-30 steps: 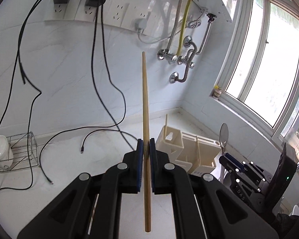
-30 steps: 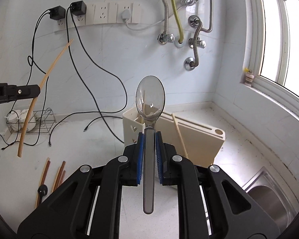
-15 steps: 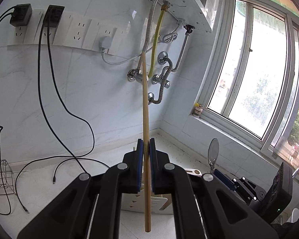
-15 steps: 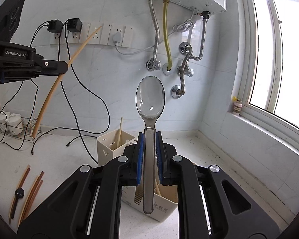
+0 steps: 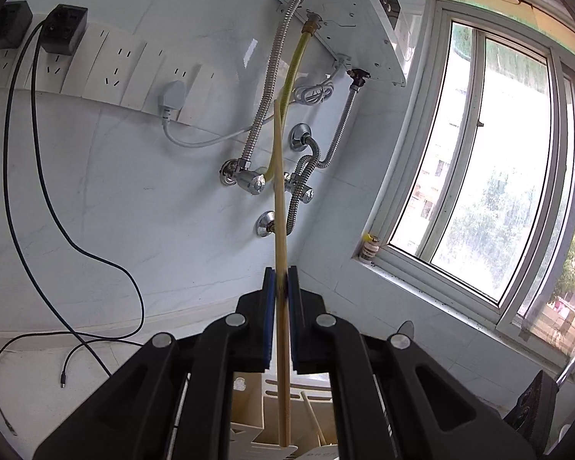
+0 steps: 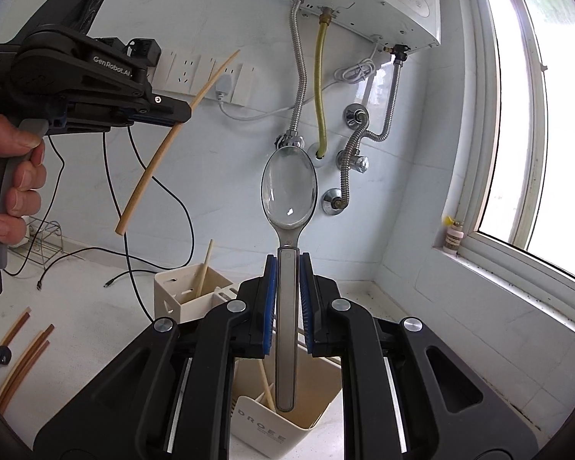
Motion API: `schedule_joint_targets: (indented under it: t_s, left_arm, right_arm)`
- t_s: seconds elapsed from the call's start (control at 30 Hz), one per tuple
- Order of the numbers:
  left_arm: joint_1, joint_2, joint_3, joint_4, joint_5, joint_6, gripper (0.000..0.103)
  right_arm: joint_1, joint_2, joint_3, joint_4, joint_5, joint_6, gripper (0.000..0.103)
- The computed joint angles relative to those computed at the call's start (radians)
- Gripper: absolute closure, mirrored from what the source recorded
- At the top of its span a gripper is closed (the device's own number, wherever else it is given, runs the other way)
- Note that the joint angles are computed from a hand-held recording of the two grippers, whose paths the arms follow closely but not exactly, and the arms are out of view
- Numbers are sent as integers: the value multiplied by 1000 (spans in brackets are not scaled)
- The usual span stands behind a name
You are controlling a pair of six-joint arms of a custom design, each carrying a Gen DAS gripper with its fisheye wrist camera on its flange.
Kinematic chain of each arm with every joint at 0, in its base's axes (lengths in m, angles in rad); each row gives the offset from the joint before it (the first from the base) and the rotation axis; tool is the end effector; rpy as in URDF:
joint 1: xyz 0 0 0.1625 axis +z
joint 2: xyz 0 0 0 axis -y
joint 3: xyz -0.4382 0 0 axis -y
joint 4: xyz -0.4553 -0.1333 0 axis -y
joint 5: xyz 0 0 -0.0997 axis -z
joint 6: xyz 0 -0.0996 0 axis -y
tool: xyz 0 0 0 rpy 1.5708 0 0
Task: Organize utensils
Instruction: 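Lift the spoon and chopstick with both grippers and carry them toward the cream holder, then lower the spoon and chopstick into the holder slots and open both grippers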
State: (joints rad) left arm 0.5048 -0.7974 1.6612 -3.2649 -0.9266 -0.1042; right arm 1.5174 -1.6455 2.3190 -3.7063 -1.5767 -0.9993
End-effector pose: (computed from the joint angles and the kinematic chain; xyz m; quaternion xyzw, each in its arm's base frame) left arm -0.5437 -0.5211 0.1497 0.2883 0.8286 -0.4789 0.0302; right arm 0.1094 -0.4395 0.4038 0.3374 -0.6637 0.5761 0.3373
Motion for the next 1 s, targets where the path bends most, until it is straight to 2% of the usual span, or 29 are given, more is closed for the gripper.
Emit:
schedule_joint_targets:
  t_s: [0.13,0.43,0.73,1.0]
  left_arm:
    - [21,37,-29,-40,-8,-18,97]
    - [52,107,-62,-91,23,-6,97]
    - [71,142,-50,-164,35,6,97]
    - [73,166,-39,-208,51,1,97]
  right_arm:
    - [-26,13,-8,-8,26,4,92]
    - [-72,36,-17,-16,88,-11,92]
    - [-116,43,-10,-28,156,-15,92]
    - [-137,52,-12,-41,185,3,92]
